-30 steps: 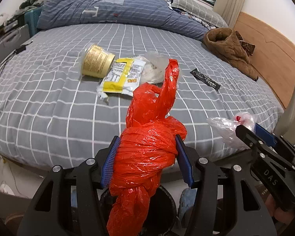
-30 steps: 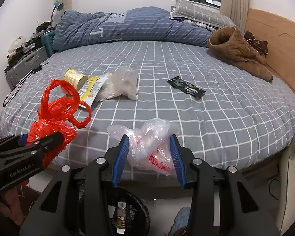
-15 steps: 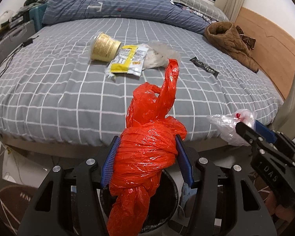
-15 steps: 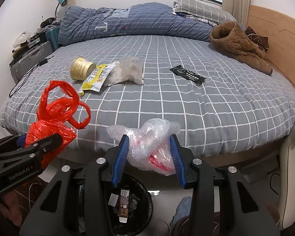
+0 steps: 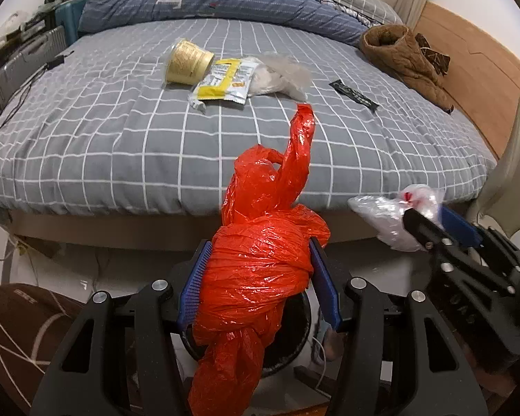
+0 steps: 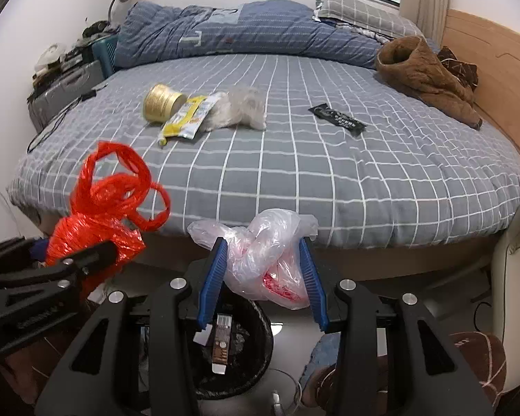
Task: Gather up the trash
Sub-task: 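Carry the red bag and clear bag with both tools down over the bin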
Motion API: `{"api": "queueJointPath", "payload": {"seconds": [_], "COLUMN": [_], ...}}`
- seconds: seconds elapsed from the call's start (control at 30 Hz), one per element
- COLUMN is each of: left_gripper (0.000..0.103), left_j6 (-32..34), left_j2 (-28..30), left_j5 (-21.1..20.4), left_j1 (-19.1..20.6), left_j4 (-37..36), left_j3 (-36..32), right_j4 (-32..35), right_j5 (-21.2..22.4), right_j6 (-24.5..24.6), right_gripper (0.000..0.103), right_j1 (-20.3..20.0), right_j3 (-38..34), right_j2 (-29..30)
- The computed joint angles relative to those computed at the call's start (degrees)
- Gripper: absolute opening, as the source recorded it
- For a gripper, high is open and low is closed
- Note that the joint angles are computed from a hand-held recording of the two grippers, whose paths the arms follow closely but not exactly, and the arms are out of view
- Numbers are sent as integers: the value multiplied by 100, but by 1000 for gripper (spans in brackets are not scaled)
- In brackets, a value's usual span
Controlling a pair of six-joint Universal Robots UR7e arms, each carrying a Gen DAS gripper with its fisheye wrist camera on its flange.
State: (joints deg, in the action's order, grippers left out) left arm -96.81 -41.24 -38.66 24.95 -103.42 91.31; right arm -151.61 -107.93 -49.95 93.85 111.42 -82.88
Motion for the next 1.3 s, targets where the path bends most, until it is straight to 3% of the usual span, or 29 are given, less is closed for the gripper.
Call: {"api": "queueJointPath", "payload": {"seconds": [0.43, 0.77, 1.03, 1.3], "left_gripper": [54, 54, 54, 54], "left_j6": [-14, 404, 992, 1492], "left_j2": [118, 213, 521, 864], "left_j5": [-527, -968, -1130, -1245], "left_j1": [90, 540, 865, 1033], "left_j4": [-482, -1683, -2205, -2411], "left_j3": [388, 992, 821, 458], "right_j4": [-103, 9, -109, -203], "right_j5": [-194, -548, -854, -987], "right_j6": [-255, -63, -42, -46], "right_gripper": [41, 41, 41, 41], "right_j1": [-233, -469, -592, -786], "right_j3": [407, 251, 53, -66], "right_j2": [-57, 474, 870, 908]}}
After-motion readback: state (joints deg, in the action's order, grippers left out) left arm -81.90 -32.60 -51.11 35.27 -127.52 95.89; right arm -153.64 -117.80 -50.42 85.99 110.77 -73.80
